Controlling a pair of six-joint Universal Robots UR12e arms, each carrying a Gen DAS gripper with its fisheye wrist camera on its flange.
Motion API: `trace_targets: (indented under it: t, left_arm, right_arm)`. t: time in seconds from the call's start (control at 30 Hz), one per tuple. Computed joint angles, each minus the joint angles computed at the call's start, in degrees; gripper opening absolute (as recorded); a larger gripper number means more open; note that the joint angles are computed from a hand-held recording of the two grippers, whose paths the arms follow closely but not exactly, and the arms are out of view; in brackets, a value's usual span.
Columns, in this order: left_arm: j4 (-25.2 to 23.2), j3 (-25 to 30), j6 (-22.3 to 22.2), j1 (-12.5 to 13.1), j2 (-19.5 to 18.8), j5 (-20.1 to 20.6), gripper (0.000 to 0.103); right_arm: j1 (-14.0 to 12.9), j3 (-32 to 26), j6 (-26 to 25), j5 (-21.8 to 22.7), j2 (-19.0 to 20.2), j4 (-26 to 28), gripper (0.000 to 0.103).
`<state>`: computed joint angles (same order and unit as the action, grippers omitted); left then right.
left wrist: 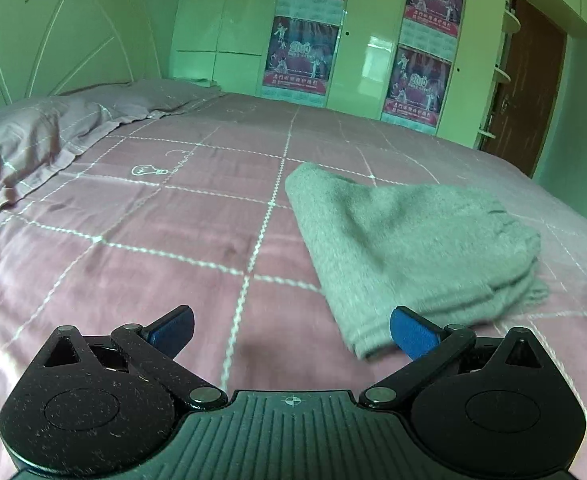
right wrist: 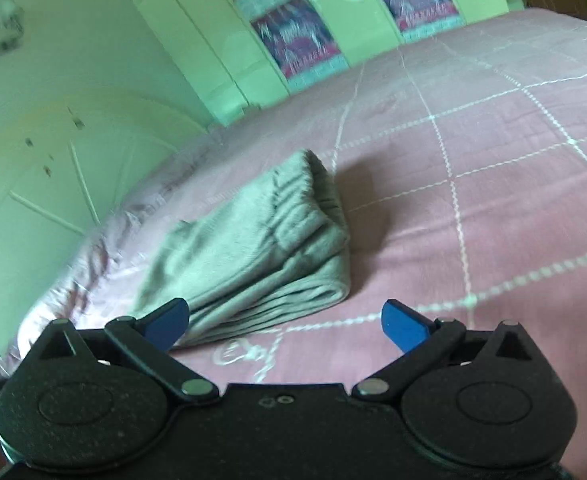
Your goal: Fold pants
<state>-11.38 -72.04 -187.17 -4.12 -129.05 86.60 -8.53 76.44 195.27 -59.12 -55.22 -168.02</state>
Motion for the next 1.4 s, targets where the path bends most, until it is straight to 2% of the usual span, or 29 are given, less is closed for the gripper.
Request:
trace_targets:
  t: [0.07,0.13,0.2,0.3,0.33,0.43,0.57,0.63,0.7,0.73,0.8,0.87,1.03,1.23,1.4]
  left_arm:
    - [1.0,-3.6,0.4,-0.5,2.4,1.1,0.103]
    - [2.2,-7.0,-0.4,-0.8,4.8,1.3,0.103]
    - [3.5,-9.7,-2.3,-1.1,6.8,0.7,0.103]
    - [6.6,-13.8,-0.5,-2.2,9.7,1.7,0.103]
    - [7.6,-15.0,0.2,-2.4,10.6,0.8,0.103]
    - [10.5,-18.1,-0.2,-3.6,12.9,2.3,0.103]
    - [13.7,-21.8,-1.0,-5.2,15.4,5.0,0.103]
    - [15.7,-23.4,-1.0,-6.0,16.3,6.0,0.103]
    - [18.2,-25.2,0.6,-7.1,16.9,8.6,0.103]
    - [19.0,-25.8,1.8,-7.6,17.1,9.8,0.103]
    - [21.5,-27.1,2.3,-8.2,17.6,11.8,0.103]
    - [21.7,-27.8,0.5,-8.0,18.2,11.1,0.103]
    - [21.7,-28.0,-3.1,-7.5,18.5,9.8,0.103]
    - [21.8,-27.9,-2.4,-8.0,18.1,8.4,0.103]
    - [20.7,-27.9,-2.3,-8.1,18.1,7.8,0.103]
  right_arm:
    - [0.5,3.7,-0.6,-2.8,-2.4,-3.8,0.098]
    - [0.9,7.0,-2.0,-4.7,-5.2,-4.4,0.098]
    - [1.4,9.4,-4.8,-5.7,-7.5,-4.9,0.098]
    - [2.8,12.5,-11.2,-9.5,-10.6,-5.8,0.098]
    - [3.3,13.9,-13.4,-10.8,-11.7,-6.5,0.098]
    - [4.4,16.9,-16.4,-14.0,-14.1,-8.0,0.098]
    - [4.7,20.6,-15.9,-14.0,-16.1,-12.7,0.098]
    - [4.5,22.3,-14.8,-12.9,-16.7,-15.4,0.098]
    - [4.0,24.4,-12.3,-10.7,-17.1,-19.5,0.098]
    - [4.0,25.0,-13.3,-9.8,-17.5,-19.4,0.097]
    - [4.5,25.3,-15.9,-11.4,-18.0,-17.4,0.097]
    - [4.6,25.9,-15.1,-11.9,-18.1,-18.3,0.097]
    - [5.2,25.8,-16.2,-13.6,-18.1,-16.0,0.097]
    - [5.7,26.1,-17.5,-14.5,-18.2,-16.4,0.097]
    - [5.4,26.0,-15.9,-14.5,-18.2,-15.9,0.097]
